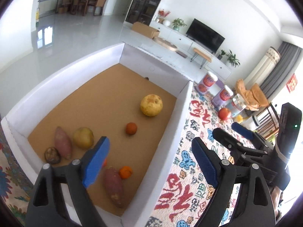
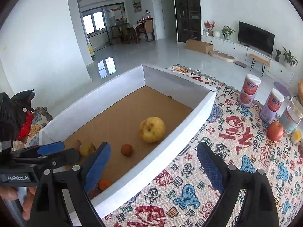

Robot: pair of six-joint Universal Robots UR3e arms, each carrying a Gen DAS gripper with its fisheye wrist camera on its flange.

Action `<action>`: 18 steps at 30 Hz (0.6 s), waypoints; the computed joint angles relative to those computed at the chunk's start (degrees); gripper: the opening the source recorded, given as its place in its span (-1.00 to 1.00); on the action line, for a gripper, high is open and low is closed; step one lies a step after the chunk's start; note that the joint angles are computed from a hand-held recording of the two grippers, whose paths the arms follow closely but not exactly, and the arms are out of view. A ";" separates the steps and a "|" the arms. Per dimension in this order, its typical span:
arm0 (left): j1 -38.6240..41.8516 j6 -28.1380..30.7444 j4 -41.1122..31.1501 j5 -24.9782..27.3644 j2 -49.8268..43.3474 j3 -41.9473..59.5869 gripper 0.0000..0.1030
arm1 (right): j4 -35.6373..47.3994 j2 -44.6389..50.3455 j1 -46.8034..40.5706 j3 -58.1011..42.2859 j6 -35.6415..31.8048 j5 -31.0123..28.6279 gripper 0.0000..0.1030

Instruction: Organize fruits

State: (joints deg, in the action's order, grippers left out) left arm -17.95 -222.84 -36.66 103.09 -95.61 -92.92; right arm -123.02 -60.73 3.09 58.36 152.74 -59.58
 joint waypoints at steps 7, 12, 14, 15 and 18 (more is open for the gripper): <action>-13.17 5.00 -4.24 1.80 -13.52 19.83 0.93 | -9.48 -13.10 -18.69 24.75 -9.50 -0.53 0.97; -18.23 5.46 -5.80 0.01 -28.85 33.03 0.93 | -15.94 -17.22 -34.36 39.96 -18.00 -3.33 0.97; -19.51 5.23 -5.13 1.17 -34.94 37.08 0.93 | -21.22 -16.58 -40.12 45.08 -20.84 -4.08 0.97; -19.77 5.14 -5.42 1.92 -37.77 39.36 0.93 | -24.36 -15.66 -42.59 47.11 -21.55 -4.56 0.97; -20.52 4.90 -6.92 5.87 -45.03 46.09 0.93 | -29.83 -11.86 -48.45 49.17 -21.51 -5.92 0.97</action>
